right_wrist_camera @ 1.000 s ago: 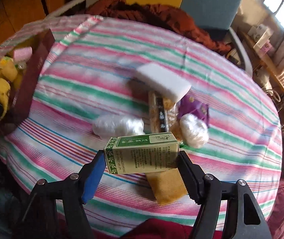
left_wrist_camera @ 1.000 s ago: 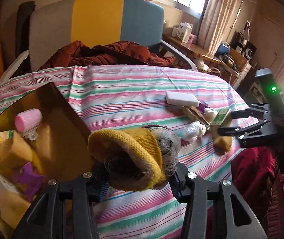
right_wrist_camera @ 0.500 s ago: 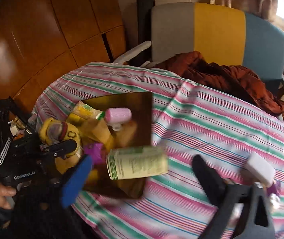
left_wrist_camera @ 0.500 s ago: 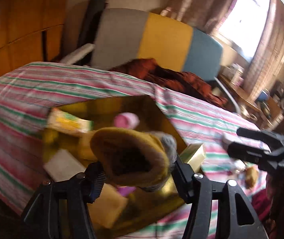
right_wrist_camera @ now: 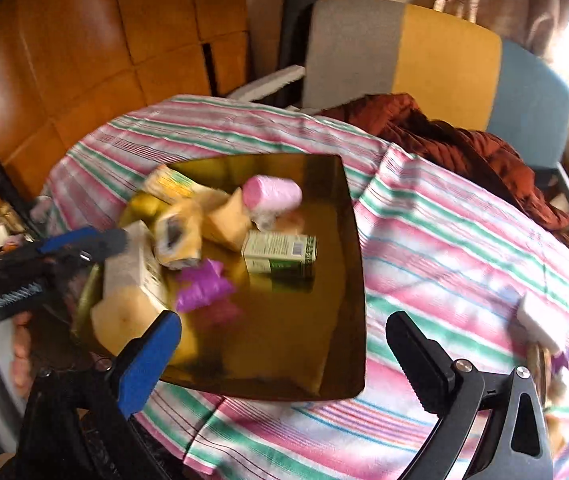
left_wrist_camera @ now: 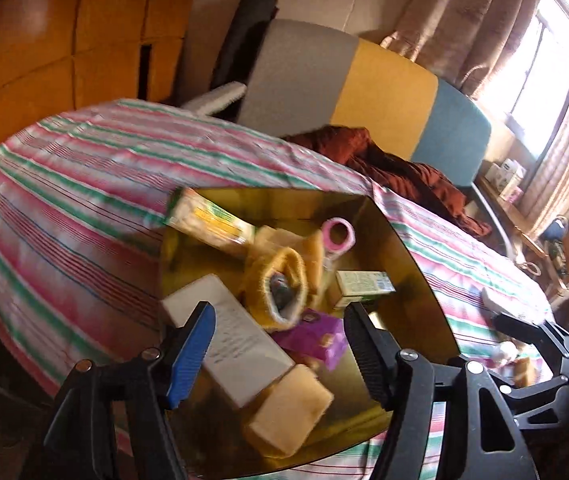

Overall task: Organize objects
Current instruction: 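Drop the yellow sock in the tray with left tool while right drops the green box, then move both open tools from the tray back to the remaining items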

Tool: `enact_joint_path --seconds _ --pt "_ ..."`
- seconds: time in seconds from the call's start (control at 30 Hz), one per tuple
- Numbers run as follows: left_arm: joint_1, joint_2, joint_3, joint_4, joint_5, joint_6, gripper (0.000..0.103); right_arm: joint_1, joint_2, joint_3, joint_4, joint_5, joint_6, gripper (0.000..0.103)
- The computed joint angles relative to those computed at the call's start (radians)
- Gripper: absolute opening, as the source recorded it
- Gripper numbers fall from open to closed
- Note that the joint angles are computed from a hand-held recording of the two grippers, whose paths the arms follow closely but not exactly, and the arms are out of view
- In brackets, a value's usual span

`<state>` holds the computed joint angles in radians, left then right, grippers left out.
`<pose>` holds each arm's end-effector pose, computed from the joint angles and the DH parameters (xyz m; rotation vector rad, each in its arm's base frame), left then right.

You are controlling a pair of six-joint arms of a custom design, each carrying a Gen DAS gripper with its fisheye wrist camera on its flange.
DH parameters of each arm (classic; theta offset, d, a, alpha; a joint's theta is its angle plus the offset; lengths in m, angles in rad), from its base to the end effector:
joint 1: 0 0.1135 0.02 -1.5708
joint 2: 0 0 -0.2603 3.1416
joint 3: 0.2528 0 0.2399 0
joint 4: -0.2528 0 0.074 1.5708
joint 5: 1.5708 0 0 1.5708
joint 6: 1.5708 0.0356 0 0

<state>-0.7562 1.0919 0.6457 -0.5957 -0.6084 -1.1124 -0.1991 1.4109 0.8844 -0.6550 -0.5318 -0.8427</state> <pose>0.1504 -0.1139 0.2093 -0.6131 2.2782 -0.0733 0.2479 -0.0316 0.2088 -0.9273 2.3527 0.3488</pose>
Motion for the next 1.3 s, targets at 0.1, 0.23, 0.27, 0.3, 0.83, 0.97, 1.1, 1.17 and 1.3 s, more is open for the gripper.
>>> enact_joint_path --seconds 0.1,0.23,0.27,0.3,0.83,0.97,1.1,1.17,1.3 --pt "-0.088 0.018 0.035 -0.115 -0.134 -0.087 0.068 0.009 -0.090 -0.115 0.142 0.046 0.068 0.103" --pt "-0.158 0.030 0.073 -0.230 -0.233 -0.173 0.068 -0.018 -0.207 -0.220 0.266 -0.001 0.100 0.103" --pt "-0.171 0.033 0.081 -0.249 -0.251 -0.187 0.068 -0.036 -0.245 -0.247 0.297 -0.034 0.110 0.103" --pt "-0.183 0.037 0.092 -0.269 -0.271 -0.204 0.068 -0.046 -0.274 -0.267 0.326 -0.056 0.121 0.103" --pt "-0.298 0.148 0.194 -0.372 -0.323 -0.270 0.068 -0.053 -0.090 -0.171 0.223 -0.021 0.131 0.103" --pt "-0.298 0.177 0.208 -0.362 -0.307 -0.253 0.068 -0.107 -0.117 -0.218 0.264 -0.054 0.100 0.103" --pt "-0.300 0.198 0.212 -0.345 -0.284 -0.239 0.068 -0.153 -0.114 -0.223 0.292 -0.094 0.106 0.103" --pt "-0.305 0.206 0.215 -0.341 -0.278 -0.236 0.068 -0.180 -0.111 -0.221 0.309 -0.121 0.114 0.103" --pt "-0.311 0.224 0.226 -0.330 -0.272 -0.222 0.068 -0.212 -0.111 -0.216 0.333 -0.136 0.106 0.103"
